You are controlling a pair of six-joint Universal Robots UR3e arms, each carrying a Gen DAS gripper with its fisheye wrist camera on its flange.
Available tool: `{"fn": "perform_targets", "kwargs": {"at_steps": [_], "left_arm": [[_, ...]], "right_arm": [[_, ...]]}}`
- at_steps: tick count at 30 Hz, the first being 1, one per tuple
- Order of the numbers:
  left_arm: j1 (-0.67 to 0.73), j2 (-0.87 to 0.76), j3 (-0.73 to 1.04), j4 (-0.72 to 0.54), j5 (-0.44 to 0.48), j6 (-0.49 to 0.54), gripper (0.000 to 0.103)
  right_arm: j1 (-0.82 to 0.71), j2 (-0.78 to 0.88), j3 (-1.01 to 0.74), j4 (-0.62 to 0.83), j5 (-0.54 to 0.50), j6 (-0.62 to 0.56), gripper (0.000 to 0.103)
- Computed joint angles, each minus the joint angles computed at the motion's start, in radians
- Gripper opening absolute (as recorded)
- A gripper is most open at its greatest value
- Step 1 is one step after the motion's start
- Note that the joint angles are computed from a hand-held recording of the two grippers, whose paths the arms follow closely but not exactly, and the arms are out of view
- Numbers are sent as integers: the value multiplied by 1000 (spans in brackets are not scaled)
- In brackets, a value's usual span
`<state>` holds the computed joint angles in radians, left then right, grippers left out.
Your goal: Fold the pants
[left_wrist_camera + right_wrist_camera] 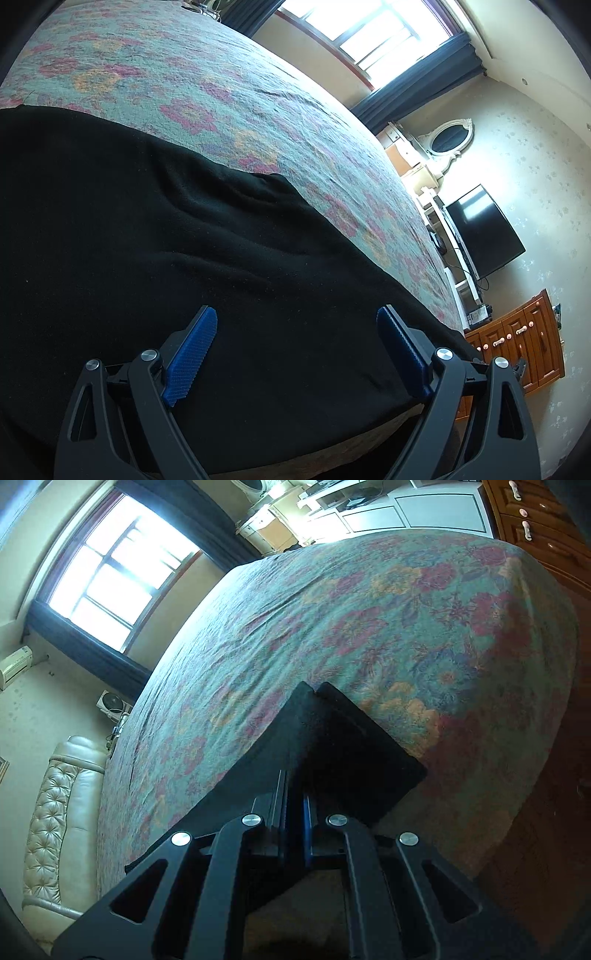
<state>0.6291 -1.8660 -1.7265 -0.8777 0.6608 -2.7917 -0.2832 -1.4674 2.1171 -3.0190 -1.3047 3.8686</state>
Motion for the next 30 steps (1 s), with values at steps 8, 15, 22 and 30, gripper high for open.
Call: {"fn": "perform_targets", "kwargs": {"at_steps": [8,15,22,30], "left_arm": [[-5,47,-21,-42,-42,-40,87],[-67,178,-112,-160,-158,25,87],[-244,132,-208,-105,-208,-119,87],[-358,-15,-247,255,-267,-455,87]], "right_arm": [[-96,180,203,-406,102,200,15],[54,71,172,-361,4,310,32],[267,334,-65,-378,227,434,32],[315,427,-161,-356,236,471,32]]}}
